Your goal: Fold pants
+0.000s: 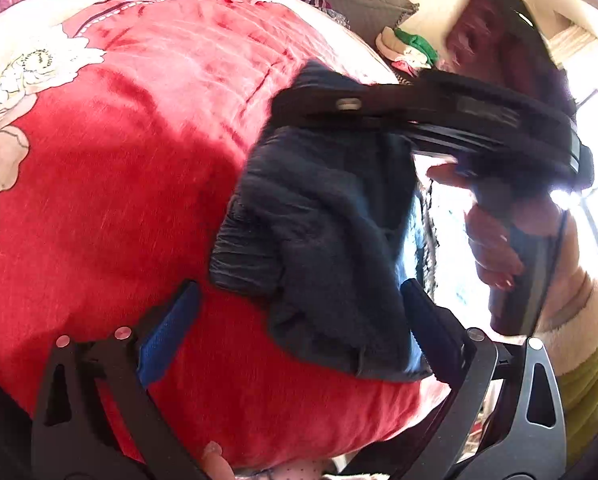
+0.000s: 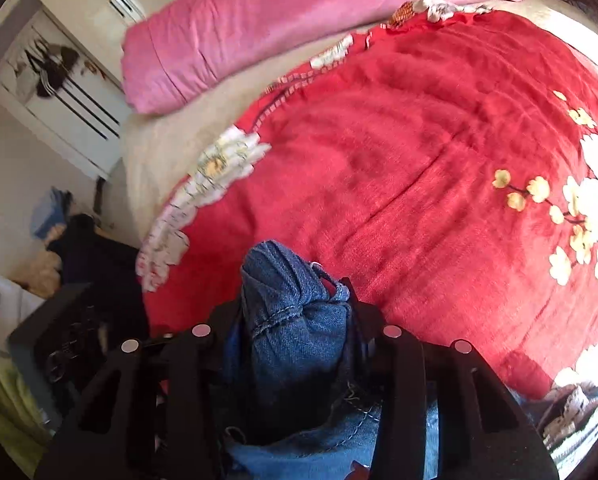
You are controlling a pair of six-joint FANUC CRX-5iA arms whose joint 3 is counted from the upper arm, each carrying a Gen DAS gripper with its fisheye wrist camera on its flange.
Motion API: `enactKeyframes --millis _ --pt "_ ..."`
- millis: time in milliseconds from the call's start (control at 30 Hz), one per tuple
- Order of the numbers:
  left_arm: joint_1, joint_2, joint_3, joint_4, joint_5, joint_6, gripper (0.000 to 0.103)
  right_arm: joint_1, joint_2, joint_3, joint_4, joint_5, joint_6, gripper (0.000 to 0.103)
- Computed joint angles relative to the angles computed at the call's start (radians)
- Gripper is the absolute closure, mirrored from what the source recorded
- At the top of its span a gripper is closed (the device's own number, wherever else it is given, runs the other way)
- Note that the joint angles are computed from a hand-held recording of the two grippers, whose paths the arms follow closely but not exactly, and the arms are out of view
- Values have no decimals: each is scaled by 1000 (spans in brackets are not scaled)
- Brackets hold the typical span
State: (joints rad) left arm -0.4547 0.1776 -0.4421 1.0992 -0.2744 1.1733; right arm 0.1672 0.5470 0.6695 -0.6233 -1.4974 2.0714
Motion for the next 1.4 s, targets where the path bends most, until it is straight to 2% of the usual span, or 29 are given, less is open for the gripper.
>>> enactKeyframes --millis 167,233,333,467,533,600,633,700,800,867,967,1067,1100,1167,1200,1267,1333,1400 --pt "-11 2 34 30 -14 -44 37 -88 -44 -6 -114 -26 38 63" --pt "-13 0 54 -1 -13 -43 40 -125 -67 -20 -150 -26 60 63" --pt "-34 12 105 -46 -21 -33 41 -196 -90 -29 -212 -44 90 63" --pt "-51 44 211 -211 -62 61 41 -294 -117 -45 -278 -60 143 63" --pt "-68 69 259 -244 -78 78 41 -342 -132 -65 -303 -55 171 60" --pt "-82 104 308 -240 -100 51 37 -391 -141 -82 -326 -60 194 57" --pt "-90 118 327 -244 -108 44 36 -413 -145 -91 -328 -63 200 48" --pt "-109 139 351 -230 -135 10 32 -463 -145 -104 -348 -74 191 41" --pt "-137 164 364 -186 -179 -70 31 -540 -146 -126 -382 -75 154 32" --pt "-151 178 367 -161 -215 -115 31 -571 -165 -159 -385 -55 151 31" --pt "-159 182 365 -181 -241 -130 31 -563 -216 -225 -330 3 156 30" --pt "-166 140 315 -173 -175 -149 30 -506 -265 -290 -226 84 144 30" --pt "-164 125 305 -209 -141 -122 27 -491 -277 -309 -206 109 147 30" --pt "-152 116 333 -357 -123 13 26 -453 -290 -340 -158 153 142 30" --pt "-144 118 352 -415 -133 71 26 -436 -295 -353 -139 172 141 30" --pt "-132 137 384 -466 -144 114 26 -411 -299 -375 -98 190 142 30" --pt "-124 165 442 -586 -203 215 26 -395 -319 -416 -60 222 173 31" --pt "-124 177 436 -567 -229 193 26 -382 -337 -460 -7 248 200 32"
